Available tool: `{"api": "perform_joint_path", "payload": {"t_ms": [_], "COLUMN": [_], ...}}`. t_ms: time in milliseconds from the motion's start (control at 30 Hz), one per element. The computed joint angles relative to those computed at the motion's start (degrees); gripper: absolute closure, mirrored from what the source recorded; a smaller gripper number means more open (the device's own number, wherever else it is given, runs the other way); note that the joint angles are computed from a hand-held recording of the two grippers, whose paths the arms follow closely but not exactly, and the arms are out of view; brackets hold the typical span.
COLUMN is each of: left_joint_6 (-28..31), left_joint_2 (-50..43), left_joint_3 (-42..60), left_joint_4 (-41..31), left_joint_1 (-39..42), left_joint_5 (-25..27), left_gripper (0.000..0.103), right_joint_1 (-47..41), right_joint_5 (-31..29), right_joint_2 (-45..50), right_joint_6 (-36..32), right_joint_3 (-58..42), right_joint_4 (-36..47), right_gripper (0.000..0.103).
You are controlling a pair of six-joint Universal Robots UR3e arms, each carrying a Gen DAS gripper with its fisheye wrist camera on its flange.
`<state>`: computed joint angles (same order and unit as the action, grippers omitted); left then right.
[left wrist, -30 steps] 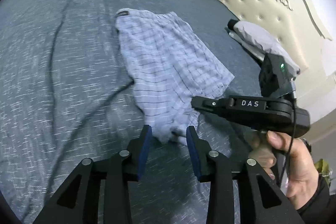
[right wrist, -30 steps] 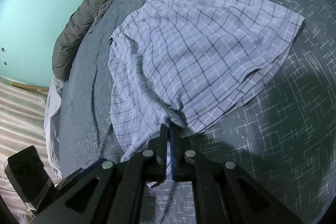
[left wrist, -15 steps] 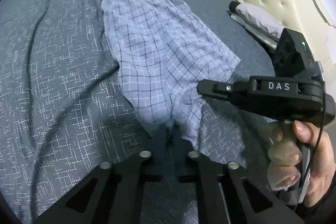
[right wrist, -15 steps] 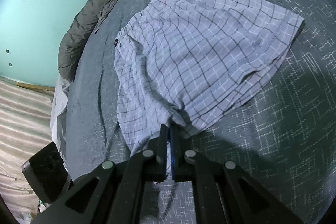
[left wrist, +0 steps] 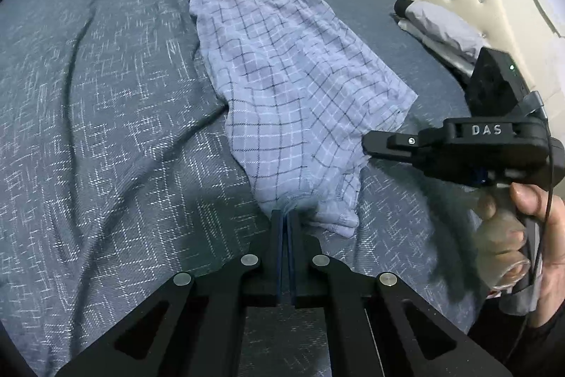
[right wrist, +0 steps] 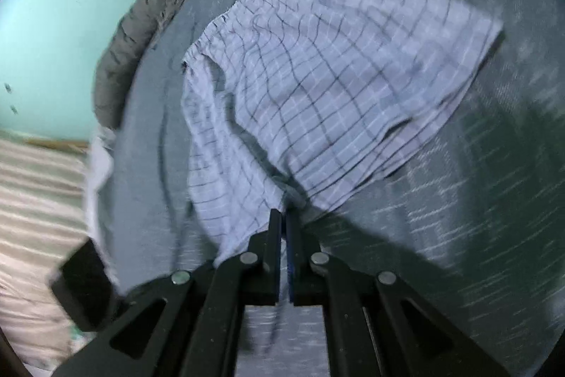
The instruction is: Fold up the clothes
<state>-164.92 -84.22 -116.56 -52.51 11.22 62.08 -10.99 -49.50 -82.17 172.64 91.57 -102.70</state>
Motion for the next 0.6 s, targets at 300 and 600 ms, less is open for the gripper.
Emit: {"api": "perform_joint_path", "payload": {"t_ms": [300,600], "left_joint_6": [-0.8,-2.3], "left_joint_2": [-0.1,0.9], "left_joint_3": [-0.1,1.4], "left_joint_4": [-0.4,-2.7], "left_joint_1": [0.8,5.6], "left_joint_5": [0.8,-2.8], "left_gripper": [0.101,0.091], "right_joint_1": [1.6,-3.6], "right_joint_5": [-4.1,-1.4], "right_joint_2": [-0.1,-3.3], "right_joint_6": [-0.3,-0.9], "right_joint_3": [-1.8,-5.6], "right_joint_4": [0.9,6.5], "right_gripper": [0.093,0.073]}}
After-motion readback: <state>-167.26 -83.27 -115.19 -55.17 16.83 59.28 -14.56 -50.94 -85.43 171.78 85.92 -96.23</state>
